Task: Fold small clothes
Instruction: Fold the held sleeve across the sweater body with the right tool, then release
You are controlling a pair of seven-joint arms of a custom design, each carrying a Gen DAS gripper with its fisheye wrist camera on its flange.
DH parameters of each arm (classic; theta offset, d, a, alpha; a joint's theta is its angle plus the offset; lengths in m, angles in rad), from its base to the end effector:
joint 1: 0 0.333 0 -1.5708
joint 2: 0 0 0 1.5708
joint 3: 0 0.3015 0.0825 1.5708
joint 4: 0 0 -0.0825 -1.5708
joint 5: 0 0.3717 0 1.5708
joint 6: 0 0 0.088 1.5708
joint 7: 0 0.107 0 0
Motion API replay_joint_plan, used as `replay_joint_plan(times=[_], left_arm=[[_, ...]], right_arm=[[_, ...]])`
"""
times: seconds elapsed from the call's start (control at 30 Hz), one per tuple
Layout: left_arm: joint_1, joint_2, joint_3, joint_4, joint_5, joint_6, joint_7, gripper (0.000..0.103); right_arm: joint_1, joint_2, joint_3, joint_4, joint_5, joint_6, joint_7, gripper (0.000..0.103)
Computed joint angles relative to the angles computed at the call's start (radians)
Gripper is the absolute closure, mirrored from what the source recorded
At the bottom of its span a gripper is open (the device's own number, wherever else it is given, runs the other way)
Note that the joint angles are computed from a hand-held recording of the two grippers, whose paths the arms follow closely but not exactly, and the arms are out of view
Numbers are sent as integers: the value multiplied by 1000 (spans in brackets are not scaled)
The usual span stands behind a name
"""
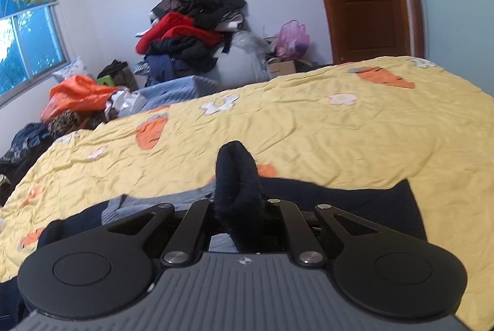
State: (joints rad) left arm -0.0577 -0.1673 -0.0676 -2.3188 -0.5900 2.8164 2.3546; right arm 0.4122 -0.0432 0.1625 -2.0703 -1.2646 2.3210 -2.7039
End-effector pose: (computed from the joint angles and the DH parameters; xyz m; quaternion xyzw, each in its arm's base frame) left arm 0.5171 -0.0386 0.4723 -0.5105 0.7819 -0.2929 0.2055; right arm 0.4793 0.2908 0.4824 -0.3895 0.7715 -0.3714 0.3393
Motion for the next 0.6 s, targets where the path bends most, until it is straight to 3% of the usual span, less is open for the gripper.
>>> replay_joint_plan(times=[0.3,0.6], left_arm=[[16,15,4,17,11,-18,-6,0],[27,21,12,30,-13,-30,11,0]], right_arm=[[31,121,-24,126,21,1,-46,87],[103,270,-67,307,48,7,-177,87]])
